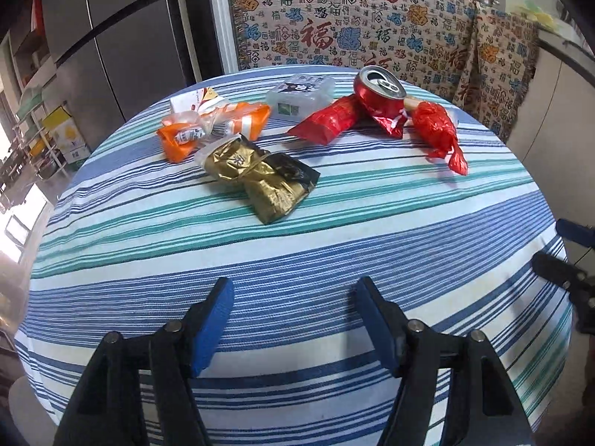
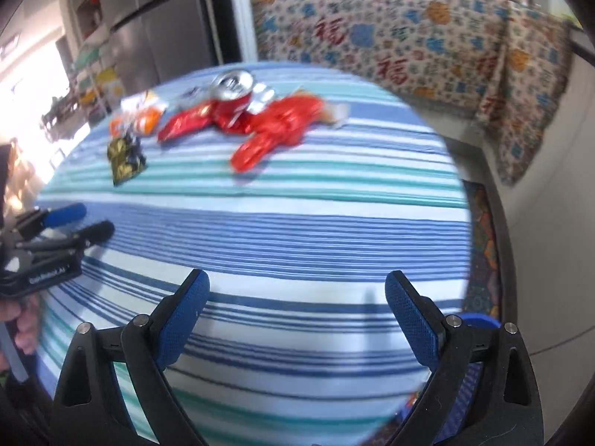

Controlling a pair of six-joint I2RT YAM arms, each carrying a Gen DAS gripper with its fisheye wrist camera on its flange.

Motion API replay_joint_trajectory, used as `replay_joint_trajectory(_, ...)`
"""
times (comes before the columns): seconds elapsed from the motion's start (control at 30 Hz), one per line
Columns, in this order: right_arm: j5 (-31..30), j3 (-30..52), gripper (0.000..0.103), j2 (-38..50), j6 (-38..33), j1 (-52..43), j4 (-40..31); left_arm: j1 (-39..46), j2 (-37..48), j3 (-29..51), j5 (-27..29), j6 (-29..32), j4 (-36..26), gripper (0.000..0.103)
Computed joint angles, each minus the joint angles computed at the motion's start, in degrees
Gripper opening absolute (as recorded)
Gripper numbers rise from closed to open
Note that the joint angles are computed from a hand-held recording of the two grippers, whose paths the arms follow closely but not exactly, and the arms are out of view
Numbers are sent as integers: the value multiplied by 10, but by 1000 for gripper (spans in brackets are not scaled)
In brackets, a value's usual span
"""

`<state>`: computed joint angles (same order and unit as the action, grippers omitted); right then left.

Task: Collect trash
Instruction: 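Bring both open tools back over the table, then grasp and lift the red plastic bag with the right tool while the left approaches the gold foil bag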

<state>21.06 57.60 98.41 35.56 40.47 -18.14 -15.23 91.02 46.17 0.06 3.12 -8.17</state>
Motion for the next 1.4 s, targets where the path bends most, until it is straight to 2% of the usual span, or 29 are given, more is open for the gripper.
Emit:
replay_joint_trajectory(0.03, -4, 26, 96, 30, -4, 1, -9, 3, 9, 3, -1, -7, 3, 83)
replay_joint_trajectory(0.1, -5, 67, 97, 76, -3, 5, -27, 5, 12, 4, -4, -9, 8, 87)
replay_joint_trajectory(0.23, -6, 111, 101, 114, 1, -8, -28, 15, 45, 39, -4, -13, -1, 97)
replay_joint_trajectory(0.47, 5, 171, 103, 162, 1, -21, -31, 9, 120, 130, -34, -59, -22, 98)
replay_joint_trajectory(0.63, 4, 187, 103, 172, -2, -25, -35, 19, 169, 215, -19, -114, -63, 97)
replay_joint_trajectory(0.7, 3, 188, 103, 173, -4, -26, -35, 21, 193, 246, -30, -124, -74, 97)
replay_joint_trajectory(0.8, -1, 187, 103, 173, -10, -28, -31, 20, 211, 261, -55, -89, -67, 97)
replay_joint_trajectory(0.9, -15, 178, 100, 160, -9, -43, -32, 50, 198, 241, -16, -34, -52, 97)
replay_joint_trajectory(0.97, -23, 151, 94, 133, 6, -55, 0, 71, 188, 228, 15, 15, -49, 98)
replay_joint_trajectory(1.03, -26, 144, 93, 117, 6, -68, 26, 95, 179, 217, 46, 60, -50, 98)
replay_joint_trajectory(1.2, -59, 205, 92, 160, 6, -93, 30, 134, 167, 203, 89, 117, -55, 98)
replay_joint_trajectory(1.27, -68, 237, 90, 190, 7, -102, 22, 139, 166, 201, 95, 126, -56, 98)
replay_joint_trajectory(1.3, -72, 252, 84, 206, 8, -107, 18, 142, 163, 198, 98, 131, -56, 98)
replay_joint_trajectory(1.33, -79, 266, 61, 220, 7, -112, 13, 147, 161, 194, 104, 138, -56, 98)
replay_joint_trajectory(1.4, -58, 274, 39, 225, 1, -109, -3, 156, 155, 186, 113, 151, -57, 98)
